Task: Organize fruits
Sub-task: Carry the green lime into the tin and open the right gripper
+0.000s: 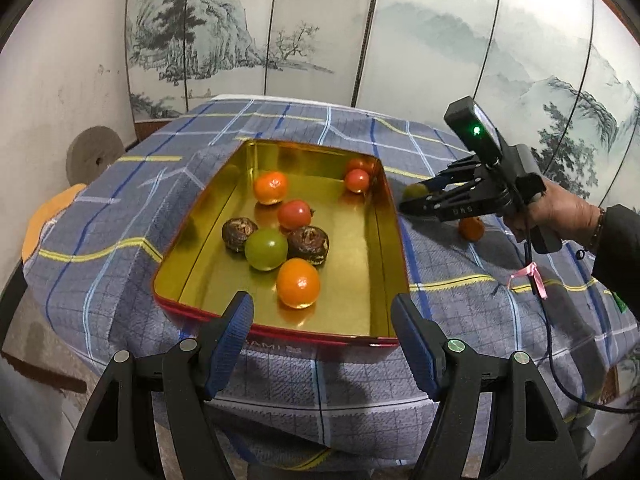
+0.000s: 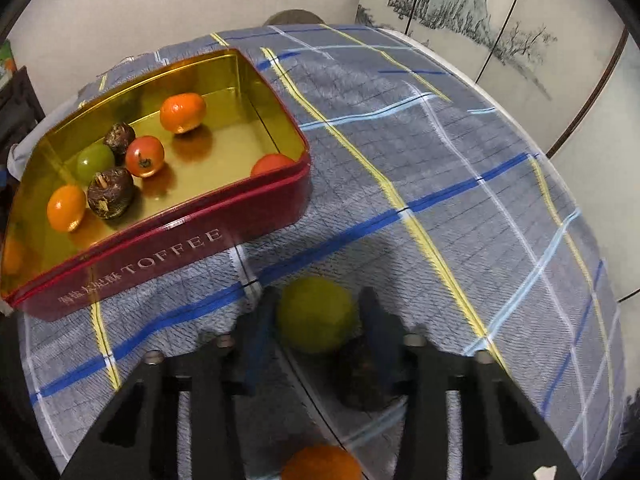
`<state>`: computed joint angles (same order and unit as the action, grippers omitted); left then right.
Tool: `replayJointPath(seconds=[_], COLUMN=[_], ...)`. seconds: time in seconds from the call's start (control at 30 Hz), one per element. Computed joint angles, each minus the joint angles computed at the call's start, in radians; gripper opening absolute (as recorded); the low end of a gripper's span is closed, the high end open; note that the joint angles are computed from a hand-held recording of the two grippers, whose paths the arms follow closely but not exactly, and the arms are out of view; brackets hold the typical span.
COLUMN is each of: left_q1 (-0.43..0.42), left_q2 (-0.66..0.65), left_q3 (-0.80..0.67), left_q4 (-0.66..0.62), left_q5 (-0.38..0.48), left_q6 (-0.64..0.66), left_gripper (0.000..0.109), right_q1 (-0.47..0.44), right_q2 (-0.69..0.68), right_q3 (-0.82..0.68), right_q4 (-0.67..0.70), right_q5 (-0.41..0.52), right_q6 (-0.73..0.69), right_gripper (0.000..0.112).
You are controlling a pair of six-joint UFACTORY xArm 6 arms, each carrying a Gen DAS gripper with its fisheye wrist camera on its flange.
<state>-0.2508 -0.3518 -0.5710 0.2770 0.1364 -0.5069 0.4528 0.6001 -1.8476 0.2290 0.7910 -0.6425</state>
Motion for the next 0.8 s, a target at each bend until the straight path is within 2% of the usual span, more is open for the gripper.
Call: replayJointPath(seconds=[0.13,0.27,0.33,0.4,0.47,0.6,0.8], left_q1=[0.008,0.016,0.015,0.013,0.018,0.038,0.051], left_q2=[-0.019,-0.034,-0.038,-0.045,-0.057,-0.087,-0.113], left_q3=[0.020,0.030,0.031,0.031,0.031,0.031,0.030], left_q4=[-0.029,-0.036,-0.040,-0.038,0.020,0.223,0.356], left_q5=[-0.014,-0.021,-0.016,-0.009,0.004,0.035,0.080], left_q6=[0.012,0.009,0.008,0.003,-0.046,-0.208,-0.295], left_gripper=[0.072,0.072,0.072,0.072,0.072,0.072,0.072], right_q1=[0.002,0.001,0.012,0.030,0.052,0.104,0.146], right_q2=[-0.054,-0.207,-0.256,-0.261,-0.241,-0.156,-0.044], right_q3=[0.080,0.250,0.280,0.260,0.218,0.118,0.005], right_q4=[-0.020,0.199,0.333,0.390,0.391,0.299,0.199], right_q5=[-0.073,-0.175,-0.172,-0.140,-0.114,-0.104,-0.090], right_q6=[0.064,-0.014,-0.078,-0.101,-0.096,-0.031,0.070], right_gripper=[0.033,0.033,0.033,0.033,0.033,0.033,0.033])
